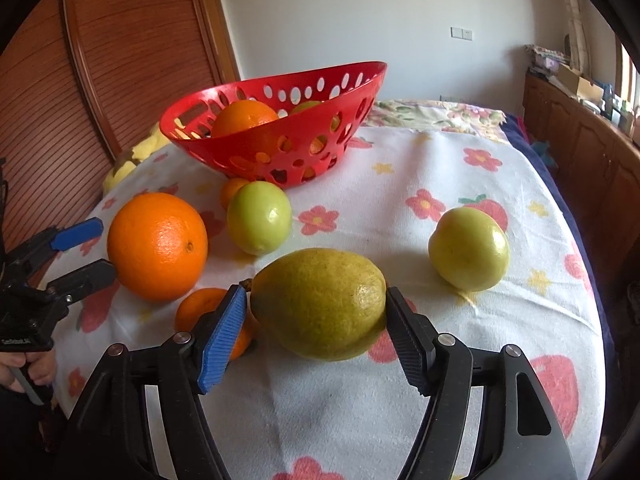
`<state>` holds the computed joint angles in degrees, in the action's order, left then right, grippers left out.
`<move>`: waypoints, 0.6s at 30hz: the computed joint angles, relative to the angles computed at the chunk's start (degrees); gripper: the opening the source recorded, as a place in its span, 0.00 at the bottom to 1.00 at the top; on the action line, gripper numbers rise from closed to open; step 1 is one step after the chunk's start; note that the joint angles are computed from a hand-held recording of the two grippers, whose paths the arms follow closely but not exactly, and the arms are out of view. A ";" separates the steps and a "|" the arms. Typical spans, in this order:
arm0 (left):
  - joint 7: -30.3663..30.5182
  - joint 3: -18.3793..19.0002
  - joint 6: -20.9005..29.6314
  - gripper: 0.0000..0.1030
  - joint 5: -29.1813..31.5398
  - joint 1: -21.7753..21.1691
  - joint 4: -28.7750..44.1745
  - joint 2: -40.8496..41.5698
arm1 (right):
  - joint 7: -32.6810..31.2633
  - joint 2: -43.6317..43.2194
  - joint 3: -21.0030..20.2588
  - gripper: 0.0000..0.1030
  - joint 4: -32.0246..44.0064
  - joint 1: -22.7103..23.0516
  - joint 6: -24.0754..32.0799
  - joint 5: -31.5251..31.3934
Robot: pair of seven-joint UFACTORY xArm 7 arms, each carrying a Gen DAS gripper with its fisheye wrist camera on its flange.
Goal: Organize fruits
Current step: 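Close the right tool on the large yellow-green pear while the left tool approaches the large orange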
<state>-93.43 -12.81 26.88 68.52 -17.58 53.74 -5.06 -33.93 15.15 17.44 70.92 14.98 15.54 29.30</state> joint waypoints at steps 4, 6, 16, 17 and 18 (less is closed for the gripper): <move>-0.66 -0.05 -0.70 0.84 0.27 -0.06 -0.08 0.28 | 2.39 0.53 -0.98 0.71 0.68 0.86 0.45 -2.05; 0.01 -0.02 -0.67 0.84 -0.39 -0.28 0.09 0.74 | 2.74 0.93 -0.72 0.71 1.24 0.61 0.96 -2.03; -0.24 0.27 -0.26 0.84 0.00 -1.02 0.57 1.12 | 1.18 0.14 0.41 0.69 -0.09 -0.48 -0.10 -0.35; -0.28 0.31 -0.36 0.84 0.09 -1.01 0.54 1.10 | 0.90 -0.13 0.48 0.69 -0.49 -0.52 -0.45 -0.04; -0.29 0.34 -0.43 0.84 0.13 -1.00 0.56 1.12 | 0.68 -0.55 0.51 0.69 -1.09 -0.58 -0.97 0.32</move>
<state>-93.72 -12.47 26.44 68.65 -18.58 54.30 -3.94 -33.26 14.60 17.95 69.83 14.40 14.57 29.61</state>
